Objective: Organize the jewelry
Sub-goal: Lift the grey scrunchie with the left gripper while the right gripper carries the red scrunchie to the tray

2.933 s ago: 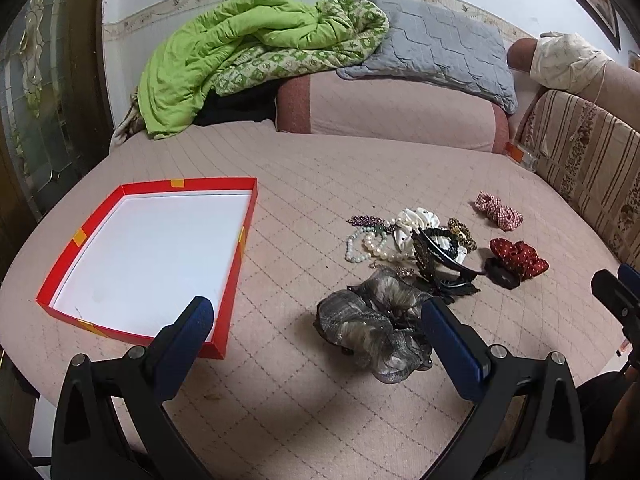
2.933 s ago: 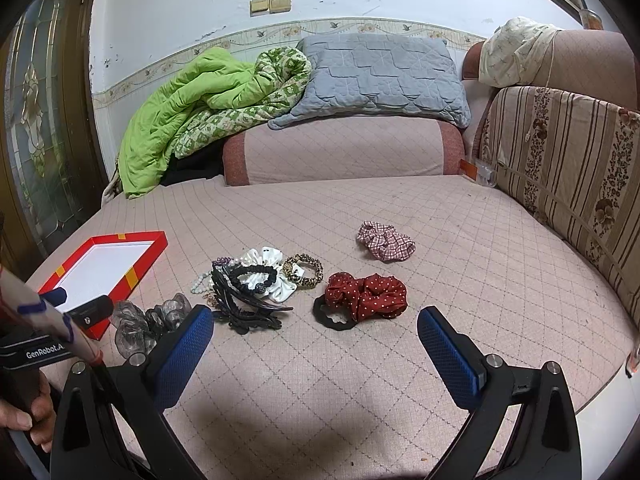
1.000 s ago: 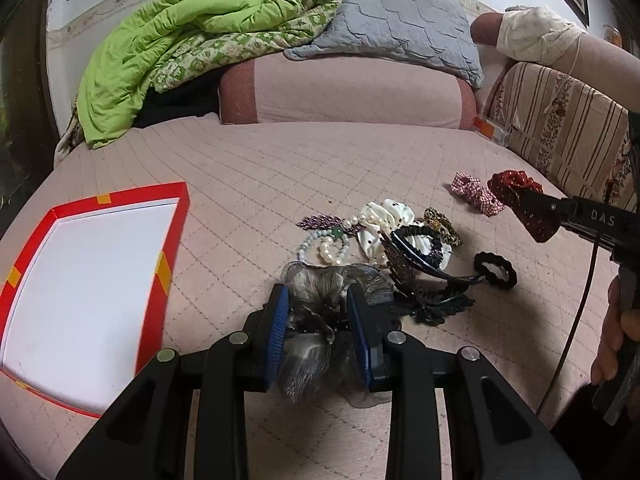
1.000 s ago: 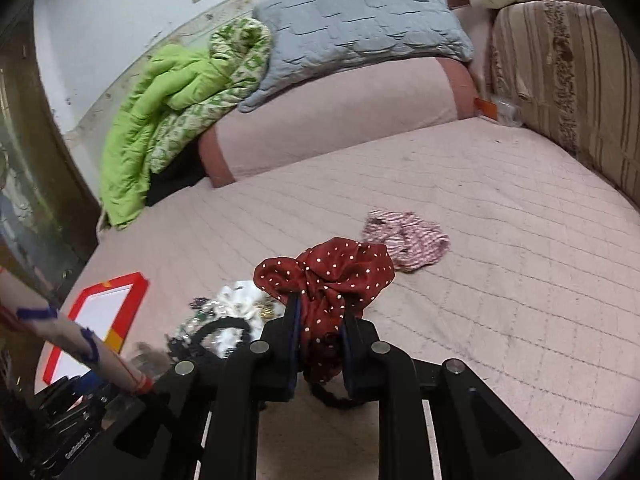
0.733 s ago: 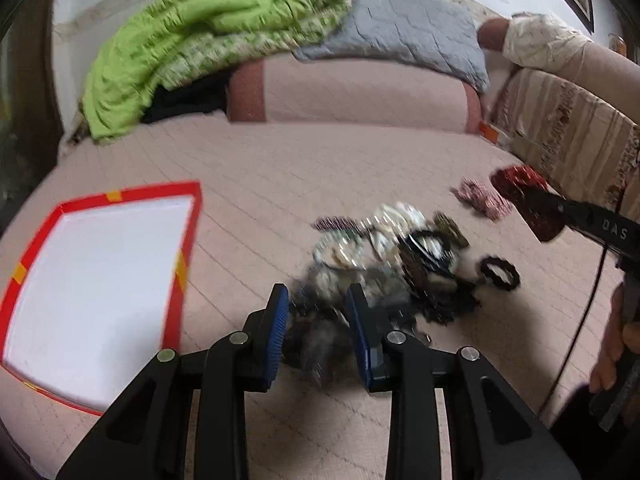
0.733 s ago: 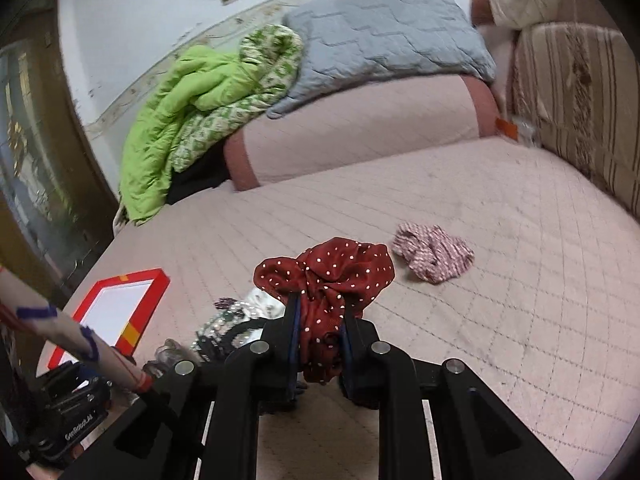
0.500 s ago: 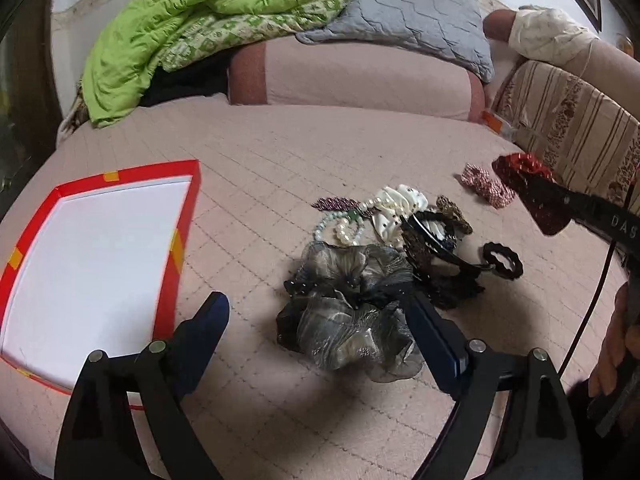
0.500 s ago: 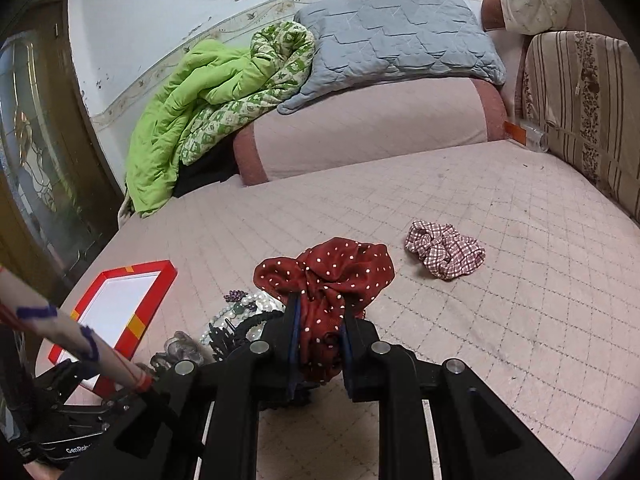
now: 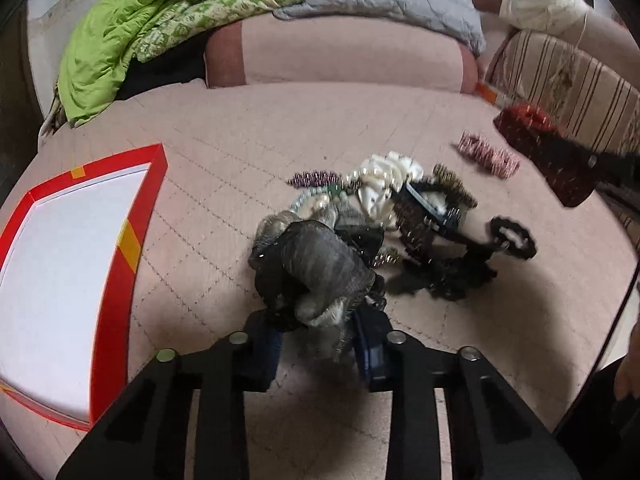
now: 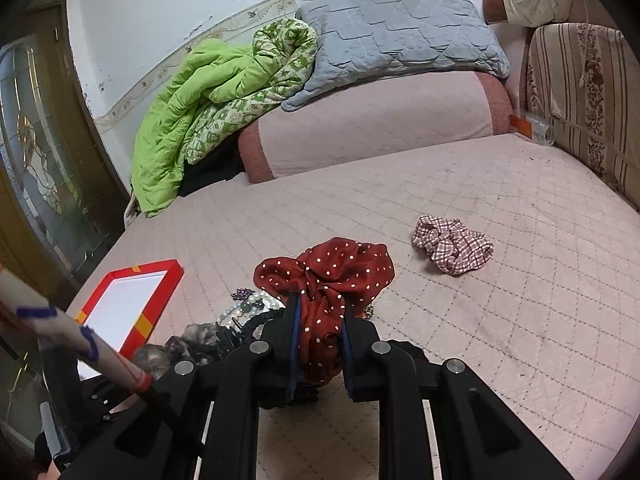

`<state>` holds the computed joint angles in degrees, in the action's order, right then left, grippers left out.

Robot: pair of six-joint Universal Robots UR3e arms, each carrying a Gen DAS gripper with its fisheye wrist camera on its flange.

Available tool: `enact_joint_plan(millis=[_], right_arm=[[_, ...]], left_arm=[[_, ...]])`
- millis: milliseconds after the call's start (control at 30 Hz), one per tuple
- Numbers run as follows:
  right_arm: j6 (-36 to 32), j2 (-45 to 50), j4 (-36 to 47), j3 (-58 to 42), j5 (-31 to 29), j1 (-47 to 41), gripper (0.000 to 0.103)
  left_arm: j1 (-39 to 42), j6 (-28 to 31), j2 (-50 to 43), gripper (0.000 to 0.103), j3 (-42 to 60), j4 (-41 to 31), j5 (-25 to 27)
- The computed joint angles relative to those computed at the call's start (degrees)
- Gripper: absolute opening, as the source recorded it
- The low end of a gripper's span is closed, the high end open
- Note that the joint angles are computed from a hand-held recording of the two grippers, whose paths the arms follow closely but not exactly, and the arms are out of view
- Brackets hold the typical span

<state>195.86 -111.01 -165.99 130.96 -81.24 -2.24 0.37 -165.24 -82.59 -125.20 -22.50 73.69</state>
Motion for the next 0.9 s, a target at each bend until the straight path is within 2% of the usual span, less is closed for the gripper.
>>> enact_joint_plan(millis=[233, 400, 667, 800, 900], right_arm=[[0.78, 1.48, -2.28, -1.45, -2.18, 4.49, 0.019], [2.27, 7.15, -2.91, -7.48, -3.95, 11.29, 0.019], [4.48, 25.84, -0.07, -28.21, -2.93, 22.37, 0.019], [5.28, 36.36, 4.39, -41.76, -1.24, 26.02, 0.019], [5.93, 43.51, 8.24, -51.93, -2.15, 28.48, 0.019]], left_arm=[[5.76, -0.57, 6.78, 0.027, -0.37, -0.14, -4.45], [10.93, 0.21, 8.1, 0.027, 3.24, -0.91, -5.58], [26.93, 3.19, 5.3, 0.027, 10.24, -8.75, -12.17], [32.47, 4.81, -1.39, 0.027, 17.14, -12.37, -12.75], [35.09, 4.15, -7.65, 0.027, 23.76, -14.84, -12.67]])
